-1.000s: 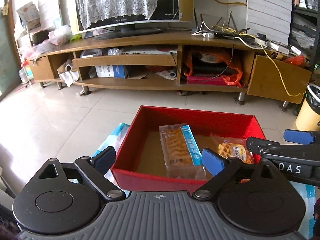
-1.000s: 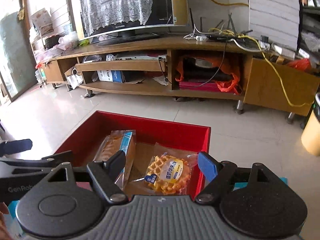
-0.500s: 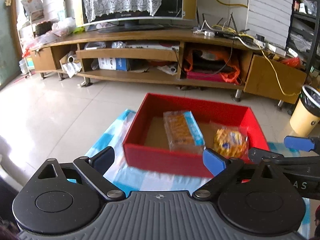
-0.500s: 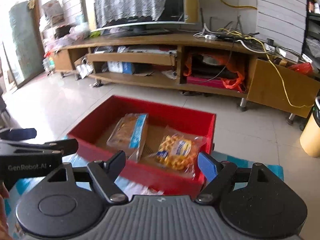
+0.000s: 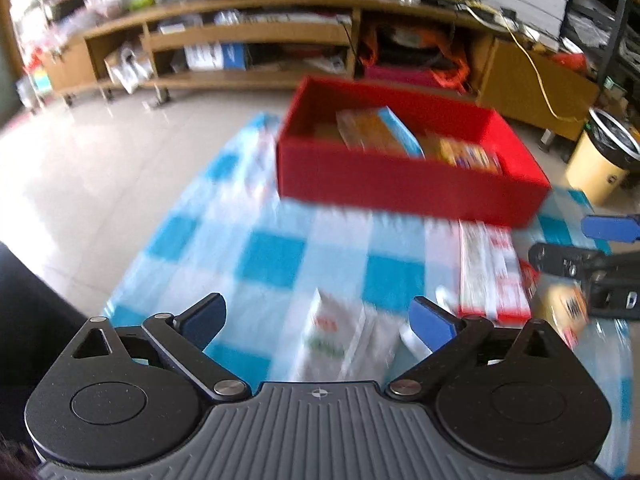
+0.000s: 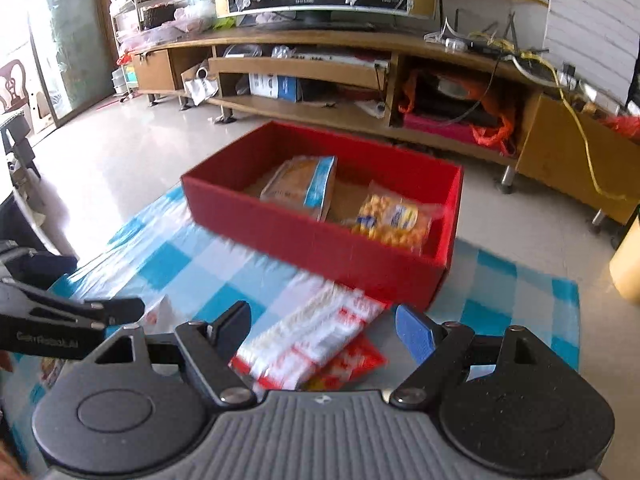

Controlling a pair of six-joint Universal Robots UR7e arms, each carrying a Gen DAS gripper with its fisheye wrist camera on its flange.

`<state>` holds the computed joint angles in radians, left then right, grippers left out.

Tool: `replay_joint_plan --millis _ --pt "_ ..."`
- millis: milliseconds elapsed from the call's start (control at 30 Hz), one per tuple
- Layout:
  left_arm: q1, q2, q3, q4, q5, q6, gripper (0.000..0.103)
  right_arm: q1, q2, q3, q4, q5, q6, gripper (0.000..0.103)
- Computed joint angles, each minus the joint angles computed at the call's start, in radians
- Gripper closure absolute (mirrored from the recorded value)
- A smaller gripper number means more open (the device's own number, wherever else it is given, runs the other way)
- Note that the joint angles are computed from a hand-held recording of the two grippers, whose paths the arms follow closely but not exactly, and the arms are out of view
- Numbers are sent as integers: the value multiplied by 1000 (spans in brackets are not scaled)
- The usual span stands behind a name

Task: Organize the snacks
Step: 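Grasp the white-and-green packet with the left tool while the right reaches for jerky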

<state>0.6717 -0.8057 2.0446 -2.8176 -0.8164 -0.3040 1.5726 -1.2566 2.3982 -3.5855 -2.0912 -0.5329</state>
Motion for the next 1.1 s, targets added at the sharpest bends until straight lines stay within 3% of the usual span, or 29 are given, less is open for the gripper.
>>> replay_joint_plan --millis 500,567,633,733,933,1067,1100 --pt "37 89 -40 136 -33 48 3 -25 -54 91 70 6 85 23" --pt "43 71 -41 159 -66 10 12 -21 -52 94 75 3 89 23" --pt "33 54 -31 179 -70 -2 27 -17 -50 102 80 -5 103 23" --pt "21 25 -7 204 -88 -39 37 -10 -36 122 74 -14 113 23" --pt "8 -51 50 232 -147 -107 45 3 43 155 22 -48 126 23" --pt "2 -89 76 245 -172 -141 43 1 106 145 -16 -65 151 23" --pt "4 -92 75 249 -174 -141 38 4 128 141 -45 -76 147 23"
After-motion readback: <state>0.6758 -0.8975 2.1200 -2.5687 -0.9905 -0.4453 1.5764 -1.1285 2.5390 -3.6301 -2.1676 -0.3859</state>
